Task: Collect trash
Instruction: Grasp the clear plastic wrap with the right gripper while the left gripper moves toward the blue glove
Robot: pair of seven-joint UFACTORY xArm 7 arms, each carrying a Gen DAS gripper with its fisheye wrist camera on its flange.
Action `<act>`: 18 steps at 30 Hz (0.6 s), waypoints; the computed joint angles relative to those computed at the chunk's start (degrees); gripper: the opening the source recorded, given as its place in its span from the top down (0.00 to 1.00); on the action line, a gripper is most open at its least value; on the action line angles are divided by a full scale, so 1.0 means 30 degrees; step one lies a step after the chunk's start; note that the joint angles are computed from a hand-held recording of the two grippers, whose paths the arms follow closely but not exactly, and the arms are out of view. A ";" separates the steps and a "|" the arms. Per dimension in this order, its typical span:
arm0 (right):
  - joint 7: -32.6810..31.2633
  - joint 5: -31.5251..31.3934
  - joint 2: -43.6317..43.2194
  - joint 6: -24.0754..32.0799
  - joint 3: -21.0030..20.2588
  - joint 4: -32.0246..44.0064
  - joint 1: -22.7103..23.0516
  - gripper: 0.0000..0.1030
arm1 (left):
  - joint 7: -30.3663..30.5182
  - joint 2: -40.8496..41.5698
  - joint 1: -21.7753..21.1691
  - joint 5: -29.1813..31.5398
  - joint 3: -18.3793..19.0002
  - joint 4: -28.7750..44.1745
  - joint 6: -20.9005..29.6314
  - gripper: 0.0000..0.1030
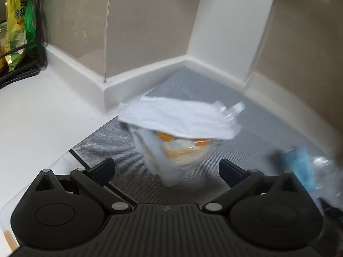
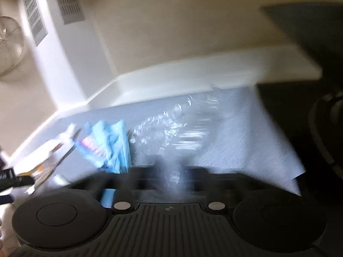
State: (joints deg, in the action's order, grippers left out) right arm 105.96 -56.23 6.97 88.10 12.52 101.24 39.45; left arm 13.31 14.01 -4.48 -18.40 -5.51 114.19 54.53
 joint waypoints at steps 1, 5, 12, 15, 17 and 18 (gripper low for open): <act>0.0139 -0.0144 0.0024 0.0160 0.0017 0.0025 0.0067 0.97 | -0.0010 -0.0110 0.0038 -0.0309 -0.0104 0.0169 0.0250 0.00; 0.0631 -0.0089 -0.0106 0.0313 0.0035 -0.0109 0.0100 0.98 | -0.0091 0.0030 -0.0078 -0.1959 -0.0692 0.1655 0.2021 0.00; 0.0500 -0.0056 0.0032 0.0478 0.0041 0.0150 0.0098 0.98 | -0.0409 0.1135 -0.2186 -0.1345 -0.1334 0.3399 0.3779 0.00; 0.0463 -0.0048 0.0063 0.0479 0.0006 0.0202 0.0111 0.98 | -0.1431 0.2702 -0.3223 -0.0135 -0.1310 0.5341 0.4945 0.00; 0.0483 -0.0051 0.0068 0.0461 -0.0010 0.0202 0.0117 0.98 | -0.2456 0.3998 -0.3941 0.0830 -0.1144 0.7063 0.5809 0.00; 0.0506 -0.0052 0.0060 0.0447 -0.0016 0.0185 0.0118 0.98 | -0.2821 0.4415 -0.4112 0.1056 -0.1106 0.7547 0.6088 0.00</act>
State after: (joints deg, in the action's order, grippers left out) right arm 107.48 -56.38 7.15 89.44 12.47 101.80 39.80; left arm 4.84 27.26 -16.82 -15.23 -8.83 136.83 72.80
